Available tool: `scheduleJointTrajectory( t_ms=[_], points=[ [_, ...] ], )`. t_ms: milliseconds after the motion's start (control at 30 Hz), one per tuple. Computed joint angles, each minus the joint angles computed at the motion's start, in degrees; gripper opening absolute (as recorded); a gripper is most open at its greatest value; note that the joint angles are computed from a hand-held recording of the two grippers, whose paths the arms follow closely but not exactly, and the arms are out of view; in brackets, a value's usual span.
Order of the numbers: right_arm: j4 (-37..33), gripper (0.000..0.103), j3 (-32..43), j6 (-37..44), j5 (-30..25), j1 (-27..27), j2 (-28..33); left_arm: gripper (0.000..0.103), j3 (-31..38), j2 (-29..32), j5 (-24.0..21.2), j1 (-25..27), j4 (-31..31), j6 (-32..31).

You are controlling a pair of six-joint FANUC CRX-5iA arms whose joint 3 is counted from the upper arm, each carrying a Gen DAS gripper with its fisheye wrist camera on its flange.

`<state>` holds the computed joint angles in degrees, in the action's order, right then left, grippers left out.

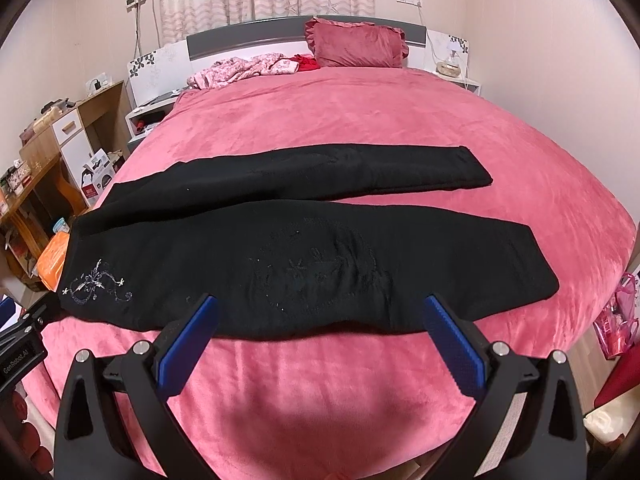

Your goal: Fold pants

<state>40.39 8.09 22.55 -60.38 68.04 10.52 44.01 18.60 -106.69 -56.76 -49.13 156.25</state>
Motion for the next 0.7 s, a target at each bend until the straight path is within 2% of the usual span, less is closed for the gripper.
scheduleJointTrajectory(
  t_ms=[700],
  points=[
    [-0.9,0.101,0.4,1.1,-0.6,-0.1,0.0,0.1,-0.4,-0.3,0.1,0.2,0.3,0.1]
  ],
)
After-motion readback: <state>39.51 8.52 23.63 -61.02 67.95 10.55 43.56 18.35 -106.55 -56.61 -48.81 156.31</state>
